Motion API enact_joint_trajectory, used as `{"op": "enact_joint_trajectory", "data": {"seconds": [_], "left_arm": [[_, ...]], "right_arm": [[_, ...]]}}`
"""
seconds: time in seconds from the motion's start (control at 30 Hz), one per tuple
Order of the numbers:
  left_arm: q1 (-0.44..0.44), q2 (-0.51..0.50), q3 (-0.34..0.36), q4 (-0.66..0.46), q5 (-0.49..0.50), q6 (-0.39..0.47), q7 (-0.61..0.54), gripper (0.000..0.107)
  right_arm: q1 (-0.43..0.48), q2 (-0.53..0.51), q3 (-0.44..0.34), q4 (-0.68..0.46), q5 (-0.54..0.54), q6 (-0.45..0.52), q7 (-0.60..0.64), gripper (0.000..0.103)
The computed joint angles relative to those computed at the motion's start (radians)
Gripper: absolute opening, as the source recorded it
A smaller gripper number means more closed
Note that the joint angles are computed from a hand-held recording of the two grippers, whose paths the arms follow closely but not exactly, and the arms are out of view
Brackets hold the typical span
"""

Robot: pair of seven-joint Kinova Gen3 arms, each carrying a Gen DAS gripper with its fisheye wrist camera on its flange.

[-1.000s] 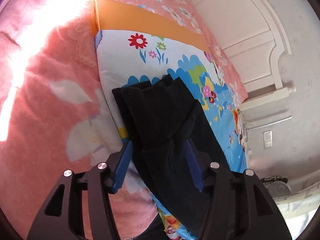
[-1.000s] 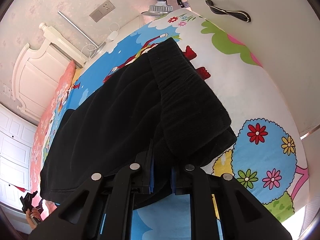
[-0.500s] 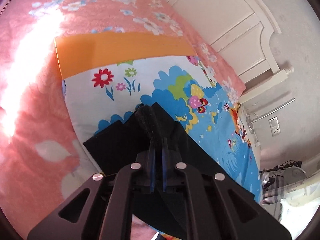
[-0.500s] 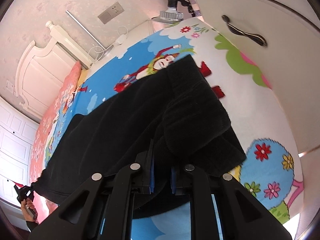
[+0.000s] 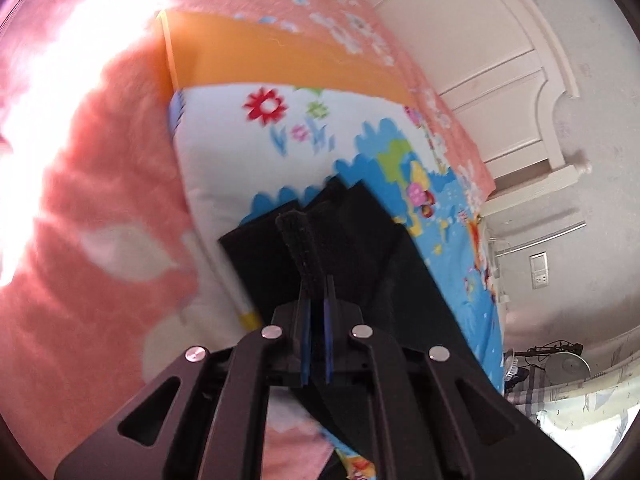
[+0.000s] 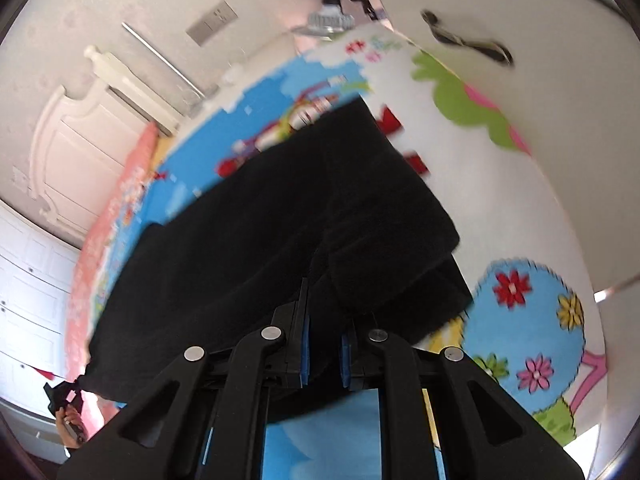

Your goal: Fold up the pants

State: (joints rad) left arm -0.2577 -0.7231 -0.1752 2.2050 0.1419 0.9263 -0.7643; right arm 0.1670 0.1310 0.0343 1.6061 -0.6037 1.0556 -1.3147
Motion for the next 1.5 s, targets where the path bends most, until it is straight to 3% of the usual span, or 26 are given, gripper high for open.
{"op": "enact_joint_trajectory", "data": {"seconds": [0.07, 0.33, 0.5, 0.67, 0.77, 0.83, 0.93, 1.0, 1.07, 1.17, 1.27, 1.33, 1.4, 1.5], "left_arm": [[0.01, -0.024, -0.041, 0.046, 0.023, -0.042, -0.006, 0.004], [0.013, 0.002, 0.014, -0.069, -0.004, -0.022, -0.019, 0.004], [0.019, 0.001, -0.041, -0.008, 0.016, -0.031, -0.016, 0.004], [-0.02, -0.008, 0.013, -0.022, -0.002, -0.009, 0.014, 0.004], [-0.019, 0.017, -0.001, -0.009, -0.007, 0.003, 0.016, 0.008], [-0.071, 0.014, 0.046, -0.027, -0.051, 0.046, 0.051, 0.015], [-0.151, -0.004, 0.177, -0.095, -0.166, 0.118, 0.113, 0.017], [-0.147, -0.003, 0.24, -0.135, -0.223, 0.094, 0.105, 0.031], [-0.097, 0.035, 0.298, -0.172, -0.274, 0.049, 0.075, 0.053], [0.023, 0.157, 0.356, -0.235, -0.328, -0.016, -0.037, 0.062], [0.036, 0.296, 0.411, -0.286, -0.349, -0.027, -0.142, 0.066], [0.087, 0.384, 0.385, -0.304, -0.37, -0.018, -0.145, 0.066], [0.095, 0.46, 0.384, -0.311, -0.408, 0.008, -0.086, 0.066], [-0.016, 0.524, 0.46, -0.322, -0.515, 0.112, 0.036, 0.063]], "right_arm": [[0.01, 0.0, 0.003, 0.001, -0.021, 0.009, 0.009, 0.013], [-0.039, -0.031, -0.005, 0.028, 0.075, -0.052, -0.03, 0.013], [-0.022, -0.065, 0.014, 0.043, 0.031, -0.029, 0.004, 0.013], [-0.046, -0.045, 0.011, 0.03, 0.086, -0.025, -0.029, 0.013], [-0.043, -0.062, 0.011, 0.056, 0.078, -0.048, -0.018, 0.013], [-0.052, -0.073, 0.009, 0.065, 0.099, -0.058, -0.029, 0.013], [-0.061, -0.082, 0.011, 0.073, 0.112, -0.065, -0.039, 0.013], [-0.07, -0.077, 0.01, 0.067, 0.125, -0.07, -0.055, 0.013], [-0.08, -0.08, 0.005, 0.066, 0.149, -0.075, -0.075, 0.013], [-0.097, -0.089, -0.001, 0.069, 0.19, -0.091, -0.101, 0.014], [-0.101, -0.094, 0.003, 0.078, 0.194, -0.096, -0.107, 0.014], [-0.101, -0.096, 0.005, 0.077, 0.197, -0.091, -0.107, 0.014], [-0.099, -0.1, 0.008, 0.079, 0.197, -0.084, -0.098, 0.014], [-0.089, -0.098, 0.017, 0.085, 0.174, -0.078, -0.084, 0.015]]}}
